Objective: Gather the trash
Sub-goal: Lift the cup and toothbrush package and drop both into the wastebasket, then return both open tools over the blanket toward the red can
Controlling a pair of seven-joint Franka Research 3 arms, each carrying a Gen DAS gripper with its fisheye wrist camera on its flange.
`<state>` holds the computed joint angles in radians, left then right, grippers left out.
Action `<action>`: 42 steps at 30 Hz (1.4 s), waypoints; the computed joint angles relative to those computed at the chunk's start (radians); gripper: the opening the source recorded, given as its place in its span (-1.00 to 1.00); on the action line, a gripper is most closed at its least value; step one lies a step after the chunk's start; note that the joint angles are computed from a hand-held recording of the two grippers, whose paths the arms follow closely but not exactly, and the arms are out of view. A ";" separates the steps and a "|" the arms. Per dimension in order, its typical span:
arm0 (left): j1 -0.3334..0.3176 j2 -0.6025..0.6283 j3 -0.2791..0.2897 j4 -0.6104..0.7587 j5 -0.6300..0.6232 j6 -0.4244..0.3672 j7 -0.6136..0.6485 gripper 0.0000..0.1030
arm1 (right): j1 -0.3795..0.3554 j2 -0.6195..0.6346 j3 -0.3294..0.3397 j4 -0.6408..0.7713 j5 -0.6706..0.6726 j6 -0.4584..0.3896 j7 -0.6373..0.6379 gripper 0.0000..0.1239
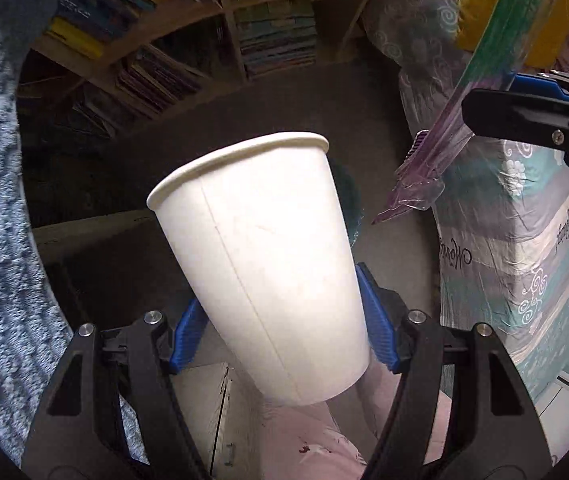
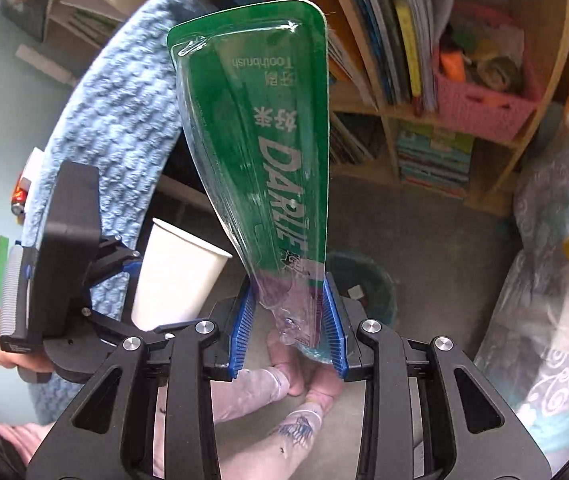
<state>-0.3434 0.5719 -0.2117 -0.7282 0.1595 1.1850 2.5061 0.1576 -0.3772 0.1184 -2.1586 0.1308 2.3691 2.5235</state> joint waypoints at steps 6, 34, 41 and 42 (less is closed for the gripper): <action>0.015 -0.053 -0.006 -0.245 0.033 0.126 -0.029 0.27 | -0.001 0.030 0.008 -0.124 0.020 0.143 0.055 -0.45; 0.071 -0.139 -0.019 -0.383 0.049 0.237 0.023 0.84 | 0.022 -0.014 0.026 -0.144 -0.005 0.086 0.149 -0.14; 0.065 -0.063 -0.009 -0.145 0.015 0.110 0.024 0.86 | 0.015 -0.034 0.028 -0.053 -0.043 0.005 0.105 0.02; 0.062 -0.046 -0.006 -0.096 0.012 0.087 0.026 0.86 | 0.016 -0.035 0.026 -0.036 -0.044 -0.006 0.095 0.02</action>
